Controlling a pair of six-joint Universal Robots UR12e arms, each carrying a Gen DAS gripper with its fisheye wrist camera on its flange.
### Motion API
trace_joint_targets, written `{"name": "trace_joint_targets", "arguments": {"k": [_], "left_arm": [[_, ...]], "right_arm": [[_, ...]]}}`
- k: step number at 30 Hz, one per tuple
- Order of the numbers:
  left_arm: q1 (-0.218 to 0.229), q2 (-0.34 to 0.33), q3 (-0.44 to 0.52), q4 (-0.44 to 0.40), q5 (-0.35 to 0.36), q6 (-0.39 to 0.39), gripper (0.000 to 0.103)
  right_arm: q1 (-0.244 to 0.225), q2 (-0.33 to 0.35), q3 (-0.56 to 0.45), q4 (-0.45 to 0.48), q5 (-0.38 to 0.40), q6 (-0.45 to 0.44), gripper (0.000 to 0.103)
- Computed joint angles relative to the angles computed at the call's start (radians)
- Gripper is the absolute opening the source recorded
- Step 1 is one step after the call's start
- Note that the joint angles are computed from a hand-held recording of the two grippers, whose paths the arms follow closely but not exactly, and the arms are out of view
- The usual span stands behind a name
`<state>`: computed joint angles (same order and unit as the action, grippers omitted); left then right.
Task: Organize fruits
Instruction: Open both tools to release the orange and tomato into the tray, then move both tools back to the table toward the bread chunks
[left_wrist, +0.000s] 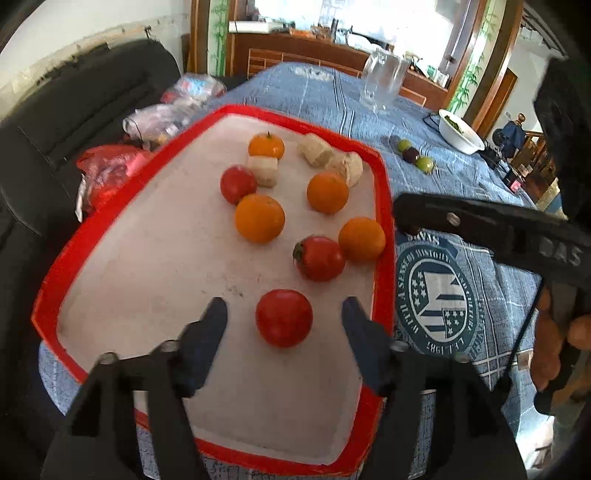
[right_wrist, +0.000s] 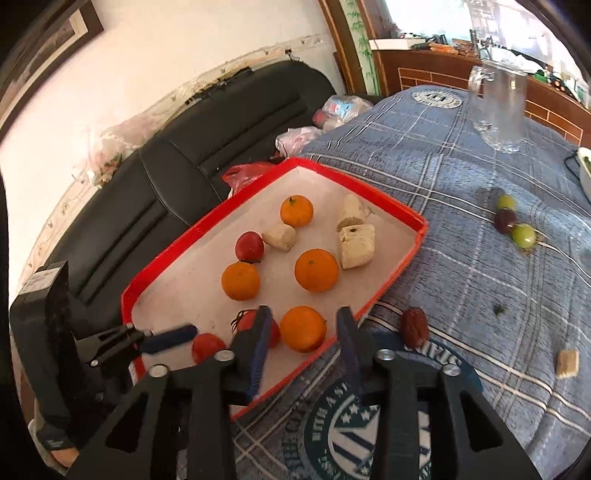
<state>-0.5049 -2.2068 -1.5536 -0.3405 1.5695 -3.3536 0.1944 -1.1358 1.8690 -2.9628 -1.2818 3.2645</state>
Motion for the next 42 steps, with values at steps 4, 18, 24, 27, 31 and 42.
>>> {"name": "trace_joint_targets", "arguments": {"k": [4,18,24,27,31,42], "left_arm": [[-0.009,0.004,0.001,0.003,0.037,0.015,0.065],[-0.031,0.011,0.001,0.017,0.063,0.045,0.071],[-0.036,0.011,0.008,0.020,0.027,0.054,0.071],[-0.041,0.009,0.014,0.018,0.019,0.074,0.072],[-0.047,0.004,0.024,0.014,0.007,0.086,0.072],[-0.057,-0.007,0.050,-0.006,-0.058,0.120,0.072]], "right_arm": [[-0.010,-0.033,0.041,-0.024,0.002,0.027,0.046],[-0.050,-0.143,0.199,-0.130,-0.041,0.107,0.067],[-0.084,-0.184,0.270,-0.173,-0.063,0.152,0.068],[-0.102,-0.206,0.306,-0.186,-0.077,0.180,0.068],[-0.119,-0.238,0.355,-0.208,-0.110,0.208,0.069],[-0.163,-0.338,0.510,-0.249,-0.198,0.308,0.069]]}}
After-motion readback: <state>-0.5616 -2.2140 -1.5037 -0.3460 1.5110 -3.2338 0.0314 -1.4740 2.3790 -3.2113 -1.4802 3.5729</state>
